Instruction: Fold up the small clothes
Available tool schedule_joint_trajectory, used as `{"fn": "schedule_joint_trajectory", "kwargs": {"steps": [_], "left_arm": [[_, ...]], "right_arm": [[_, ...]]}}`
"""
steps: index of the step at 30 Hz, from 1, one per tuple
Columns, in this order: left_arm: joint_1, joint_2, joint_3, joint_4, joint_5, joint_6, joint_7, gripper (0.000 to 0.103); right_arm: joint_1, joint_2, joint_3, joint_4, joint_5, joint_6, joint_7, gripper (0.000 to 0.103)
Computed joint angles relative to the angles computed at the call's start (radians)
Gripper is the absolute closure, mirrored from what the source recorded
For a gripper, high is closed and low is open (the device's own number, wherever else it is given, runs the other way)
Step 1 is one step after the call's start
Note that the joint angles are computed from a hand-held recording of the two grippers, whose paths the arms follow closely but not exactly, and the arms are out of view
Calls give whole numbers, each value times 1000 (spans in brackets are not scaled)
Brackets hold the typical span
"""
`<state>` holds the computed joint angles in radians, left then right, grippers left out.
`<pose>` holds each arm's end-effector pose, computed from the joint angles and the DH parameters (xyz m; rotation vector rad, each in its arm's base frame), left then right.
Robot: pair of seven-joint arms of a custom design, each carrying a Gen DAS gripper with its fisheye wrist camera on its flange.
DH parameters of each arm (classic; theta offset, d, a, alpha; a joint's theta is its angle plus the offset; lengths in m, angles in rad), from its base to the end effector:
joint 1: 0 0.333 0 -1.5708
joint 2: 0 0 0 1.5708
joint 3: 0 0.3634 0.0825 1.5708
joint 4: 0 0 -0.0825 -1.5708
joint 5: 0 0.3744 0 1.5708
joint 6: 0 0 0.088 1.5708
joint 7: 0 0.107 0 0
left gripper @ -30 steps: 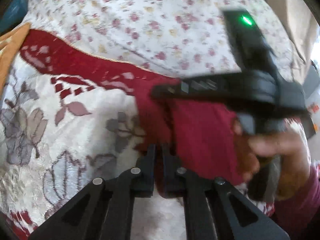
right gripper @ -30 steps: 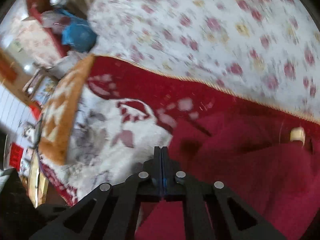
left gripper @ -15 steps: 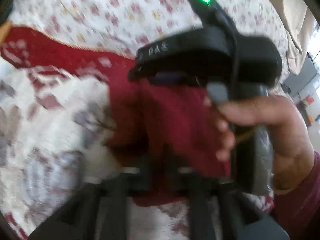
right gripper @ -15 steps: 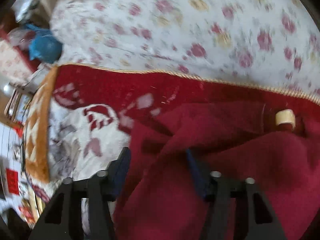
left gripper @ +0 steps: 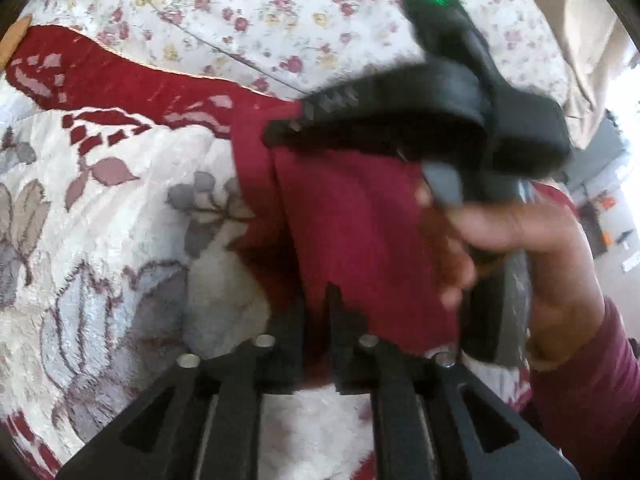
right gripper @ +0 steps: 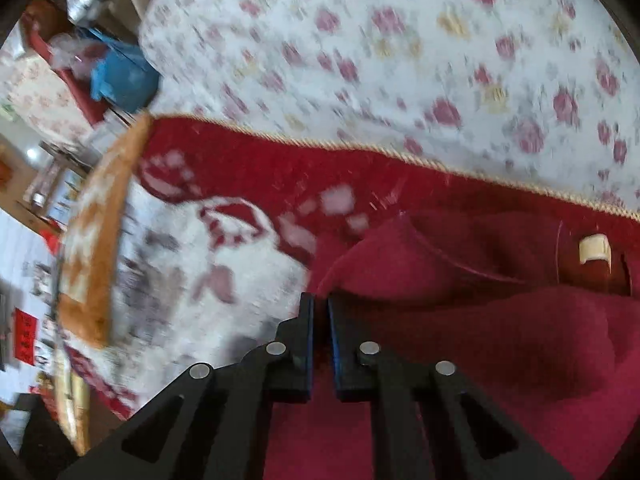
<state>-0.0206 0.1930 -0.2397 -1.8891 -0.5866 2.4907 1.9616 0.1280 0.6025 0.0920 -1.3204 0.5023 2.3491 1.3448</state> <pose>0.6213 -0.1517 0.5017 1.8337 -2.3298 0.9575 0.7625 0.1571 0.4763 -1.8950 1.6498 0.0514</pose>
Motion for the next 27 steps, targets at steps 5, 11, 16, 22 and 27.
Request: {"fn": "schedule_joint_trajectory", "kwargs": {"steps": [5, 11, 16, 22, 27], "left_arm": [[-18, -8, 2, -10, 29, 175, -65, 46], [-46, 46, -1, 31, 160, 229, -208, 43], [-83, 95, 31, 69, 402, 139, -397, 40], [-51, 105, 0, 62, 433, 160, -435, 34], [-38, 105, -14, 62, 431, 162, -436, 31]], "right_arm": [[-84, -188, 14, -245, 144, 132, -169, 42], [-79, -278, -164, -394, -76, 285, -28, 42], [-123, -184, -259, -329, -232, 295, 234, 67], [-243, -262, -142, -402, -30, 391, 103, 32], [-225, -140, -179, -210, -155, 156, 142, 47]]}}
